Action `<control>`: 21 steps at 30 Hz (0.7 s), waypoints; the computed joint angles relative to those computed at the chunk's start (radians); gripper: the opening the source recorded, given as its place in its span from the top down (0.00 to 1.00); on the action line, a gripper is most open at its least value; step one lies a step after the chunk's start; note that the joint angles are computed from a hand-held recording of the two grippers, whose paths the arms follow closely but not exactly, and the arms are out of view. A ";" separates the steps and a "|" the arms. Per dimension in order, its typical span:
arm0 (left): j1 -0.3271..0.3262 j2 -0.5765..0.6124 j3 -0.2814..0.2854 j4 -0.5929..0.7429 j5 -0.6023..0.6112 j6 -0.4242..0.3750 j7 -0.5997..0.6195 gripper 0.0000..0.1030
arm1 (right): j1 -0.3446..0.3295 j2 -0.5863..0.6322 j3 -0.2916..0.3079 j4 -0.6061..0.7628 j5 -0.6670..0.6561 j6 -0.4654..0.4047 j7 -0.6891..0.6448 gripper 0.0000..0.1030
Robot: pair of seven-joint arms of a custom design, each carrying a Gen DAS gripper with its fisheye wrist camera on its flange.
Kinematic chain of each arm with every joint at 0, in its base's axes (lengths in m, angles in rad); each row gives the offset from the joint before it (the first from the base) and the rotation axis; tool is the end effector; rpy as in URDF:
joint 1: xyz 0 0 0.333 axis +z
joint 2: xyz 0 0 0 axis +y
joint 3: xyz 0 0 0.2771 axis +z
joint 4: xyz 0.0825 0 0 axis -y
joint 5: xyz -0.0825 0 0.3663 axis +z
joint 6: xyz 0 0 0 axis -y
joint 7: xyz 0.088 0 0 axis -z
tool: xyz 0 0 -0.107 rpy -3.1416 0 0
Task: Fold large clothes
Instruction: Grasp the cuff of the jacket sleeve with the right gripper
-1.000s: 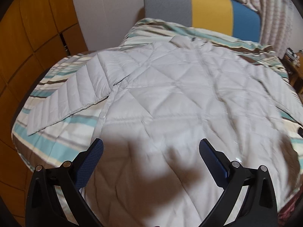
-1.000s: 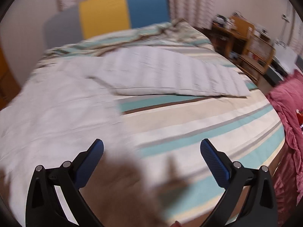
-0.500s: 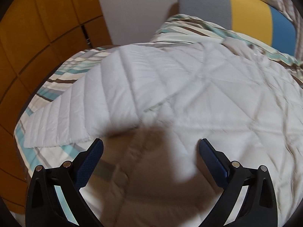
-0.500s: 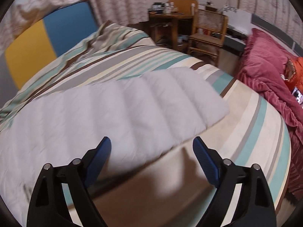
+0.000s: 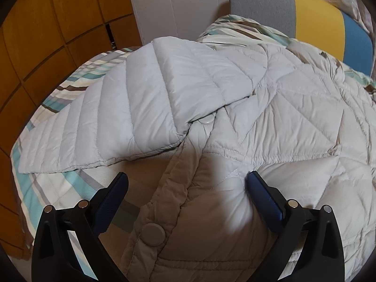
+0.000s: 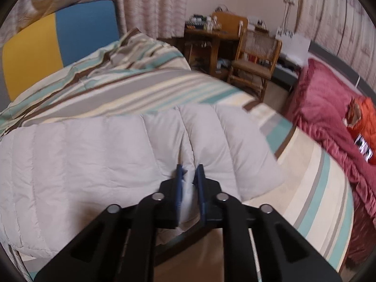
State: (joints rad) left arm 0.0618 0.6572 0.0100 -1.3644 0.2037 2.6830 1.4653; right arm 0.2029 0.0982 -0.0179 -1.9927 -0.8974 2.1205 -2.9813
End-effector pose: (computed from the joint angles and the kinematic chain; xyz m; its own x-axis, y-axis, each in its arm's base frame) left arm 0.7338 0.0445 0.3857 0.0637 -0.9902 -0.1242 -0.7897 0.0261 -0.6129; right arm 0.5645 0.0698 0.4007 -0.8802 -0.4736 0.0315 -0.3605 0.6239 -0.6933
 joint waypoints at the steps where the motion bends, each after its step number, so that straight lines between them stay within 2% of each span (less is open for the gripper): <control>1: -0.004 0.002 0.004 0.002 0.006 0.001 -0.002 0.03 | 0.007 0.006 0.003 0.013 -0.021 -0.011 0.004 0.93; 4: 0.001 0.003 -0.003 0.002 0.000 0.000 -0.001 0.03 | 0.029 0.026 0.010 0.058 -0.075 -0.028 0.002 0.94; 8: 0.020 -0.001 -0.025 -0.008 -0.034 0.007 0.014 0.03 | 0.086 0.073 0.026 0.163 -0.180 -0.055 -0.068 0.96; 10: 0.015 -0.005 -0.018 -0.015 -0.032 0.016 0.012 0.03 | 0.111 0.107 0.028 0.229 -0.211 -0.028 -0.129 1.00; 16: 0.000 -0.006 0.001 -0.021 -0.008 0.028 -0.006 0.03 | 0.233 0.264 0.011 0.476 -0.314 -0.007 -0.340 1.00; 20: 0.012 -0.008 -0.012 -0.023 -0.023 0.026 0.005 0.03 | 0.279 0.375 -0.004 0.625 -0.275 0.048 -0.481 1.00; 21: 0.015 -0.007 -0.016 -0.021 -0.029 0.025 0.008 0.03 | 0.288 0.385 -0.014 0.630 -0.264 0.046 -0.482 0.91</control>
State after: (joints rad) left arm 0.0764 0.6501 -0.0060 -1.3849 0.1751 2.7075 1.4734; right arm 0.4911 0.4828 -0.0322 -1.3626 -1.1616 2.1669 -3.4637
